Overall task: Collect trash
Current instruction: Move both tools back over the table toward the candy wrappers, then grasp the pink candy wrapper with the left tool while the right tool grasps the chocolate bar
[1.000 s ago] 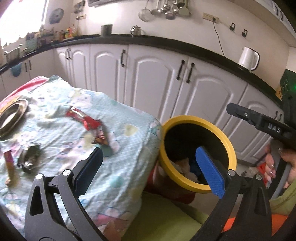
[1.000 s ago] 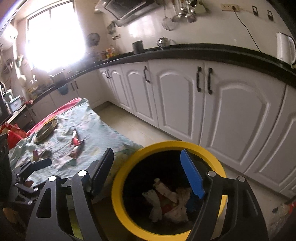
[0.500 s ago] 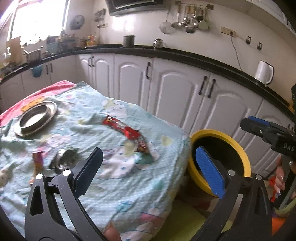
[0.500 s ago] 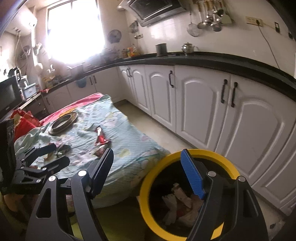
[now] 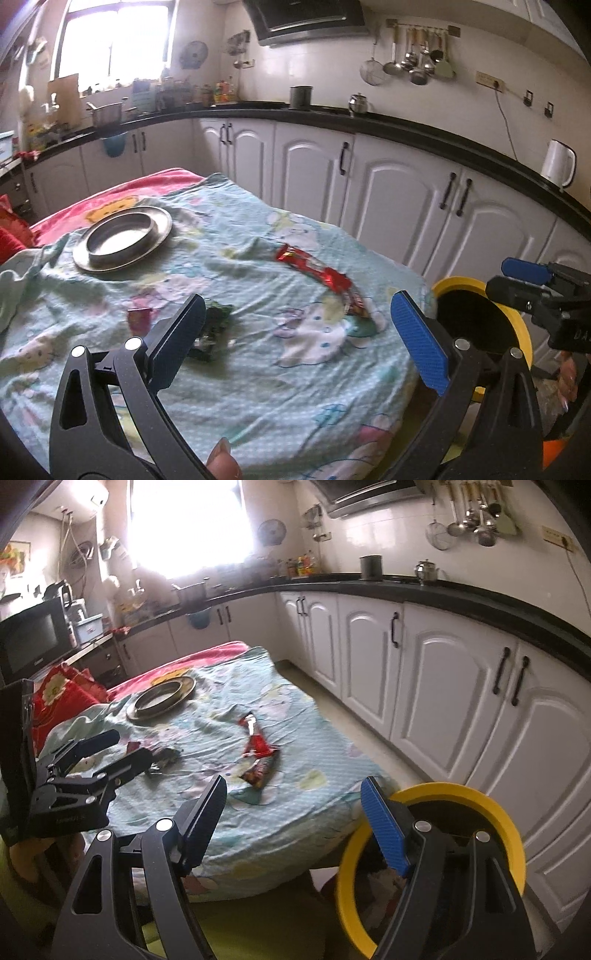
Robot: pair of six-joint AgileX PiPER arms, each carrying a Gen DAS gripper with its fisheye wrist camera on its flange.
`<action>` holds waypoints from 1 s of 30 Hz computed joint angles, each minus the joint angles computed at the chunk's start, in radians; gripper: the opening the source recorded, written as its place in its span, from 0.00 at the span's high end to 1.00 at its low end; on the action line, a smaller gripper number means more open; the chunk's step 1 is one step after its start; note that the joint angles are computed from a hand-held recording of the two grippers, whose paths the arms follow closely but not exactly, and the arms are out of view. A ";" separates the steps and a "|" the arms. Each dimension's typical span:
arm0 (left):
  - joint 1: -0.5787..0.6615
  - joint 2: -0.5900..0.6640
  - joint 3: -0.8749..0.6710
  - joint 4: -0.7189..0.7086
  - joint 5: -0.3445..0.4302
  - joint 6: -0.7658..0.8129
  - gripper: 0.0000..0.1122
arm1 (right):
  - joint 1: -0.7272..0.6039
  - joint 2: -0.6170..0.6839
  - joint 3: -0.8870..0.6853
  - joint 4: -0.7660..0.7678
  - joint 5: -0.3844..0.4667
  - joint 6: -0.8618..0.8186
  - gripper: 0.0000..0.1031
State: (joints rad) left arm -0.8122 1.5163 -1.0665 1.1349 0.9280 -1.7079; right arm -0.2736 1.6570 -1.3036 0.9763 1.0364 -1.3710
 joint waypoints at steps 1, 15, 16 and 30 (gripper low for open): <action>0.003 -0.007 0.008 0.001 0.003 -0.004 0.18 | 0.013 -0.001 0.004 -0.004 -0.005 0.000 0.30; 0.075 -0.100 0.139 0.016 0.023 -0.076 0.18 | 0.205 0.052 -0.018 -0.055 -0.121 0.086 0.30; 0.083 -0.107 0.149 0.014 0.021 -0.079 0.18 | 0.221 0.063 -0.023 -0.064 -0.136 0.101 0.30; 0.254 -0.203 0.278 -0.073 -0.053 -0.047 0.18 | 0.367 0.237 -0.142 -0.210 -0.254 0.299 0.35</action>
State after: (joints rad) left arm -0.5582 1.3129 -0.7885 1.0619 0.8752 -1.7553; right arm 0.0938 1.8943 -1.4458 0.7668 0.7824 -1.0719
